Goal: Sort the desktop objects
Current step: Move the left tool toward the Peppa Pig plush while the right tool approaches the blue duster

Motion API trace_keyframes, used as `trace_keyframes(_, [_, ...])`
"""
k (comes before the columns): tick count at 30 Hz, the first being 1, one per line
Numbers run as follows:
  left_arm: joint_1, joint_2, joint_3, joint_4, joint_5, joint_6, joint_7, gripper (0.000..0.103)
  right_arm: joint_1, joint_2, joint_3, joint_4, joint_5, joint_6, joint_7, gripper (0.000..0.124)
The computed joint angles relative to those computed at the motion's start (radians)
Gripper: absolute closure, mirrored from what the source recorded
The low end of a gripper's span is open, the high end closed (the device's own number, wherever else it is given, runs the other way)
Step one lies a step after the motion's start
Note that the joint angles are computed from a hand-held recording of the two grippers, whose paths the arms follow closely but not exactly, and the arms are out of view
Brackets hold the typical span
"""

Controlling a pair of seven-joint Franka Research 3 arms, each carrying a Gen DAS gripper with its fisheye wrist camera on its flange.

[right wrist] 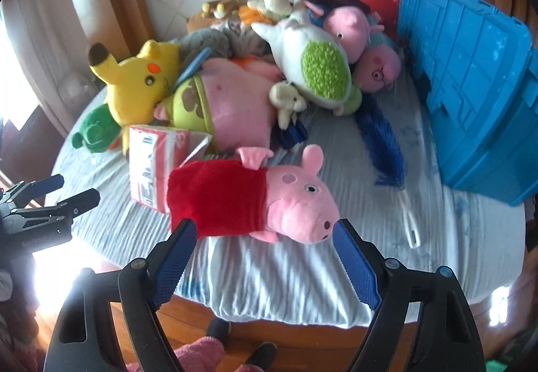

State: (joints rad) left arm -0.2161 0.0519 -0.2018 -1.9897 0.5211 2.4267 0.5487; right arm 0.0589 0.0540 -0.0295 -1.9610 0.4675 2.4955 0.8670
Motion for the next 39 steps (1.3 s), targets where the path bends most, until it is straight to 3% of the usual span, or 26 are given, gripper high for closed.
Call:
trace_keyframes(4, [0.014, 0.029, 0.013, 0.015, -0.01, 0.037, 0.029, 0.009, 0.009, 0.024, 0.005, 0.019, -0.047, 0.007, 0.027, 0.04])
trace_keyframes(11, [-0.004, 0.09, 0.021, 0.091, 0.015, -0.009, -0.054, 0.009, -0.014, 0.126, 0.02, 0.153, -0.019, -0.091, -0.19, 0.04])
trace_keyframes(18, [-0.096, 0.199, 0.027, 0.244, 0.091, -0.213, -0.347, 0.009, -0.08, 0.316, 0.055, 0.395, 0.028, -0.307, -0.515, 0.04])
trace_keyframes(21, [-0.136, 0.253, 0.022, 0.327, 0.083, -0.306, -0.436, 0.009, -0.102, 0.384, 0.053, 0.49, 0.02, -0.371, -0.58, 0.04])
trace_keyframes(26, [-0.186, 0.319, 0.017, 0.44, 0.079, -0.363, -0.481, 0.009, -0.159, 0.512, 0.045, 0.701, 0.034, -0.515, -0.535, 0.042])
trace_keyframes(29, [-0.21, 0.367, 0.021, 0.512, 0.068, -0.378, -0.484, 0.009, -0.182, 0.568, 0.048, 0.793, 0.029, -0.552, -0.506, 0.046])
trace_keyframes(31, [-0.221, 0.394, 0.024, 0.544, 0.055, -0.363, -0.496, 0.009, -0.193, 0.593, 0.051, 0.837, 0.02, -0.559, -0.502, 0.048])
trace_keyframes(35, [-0.249, 0.476, 0.035, 0.652, 0.021, -0.382, -0.501, 0.009, -0.212, 0.649, 0.053, 0.923, 0.002, -0.576, -0.47, 0.067])
trace_keyframes(39, [-0.28, 0.553, 0.058, 0.757, -0.002, -0.4, -0.561, 0.009, -0.214, 0.728, 0.038, 1.02, -0.041, -0.553, -0.39, 0.067])
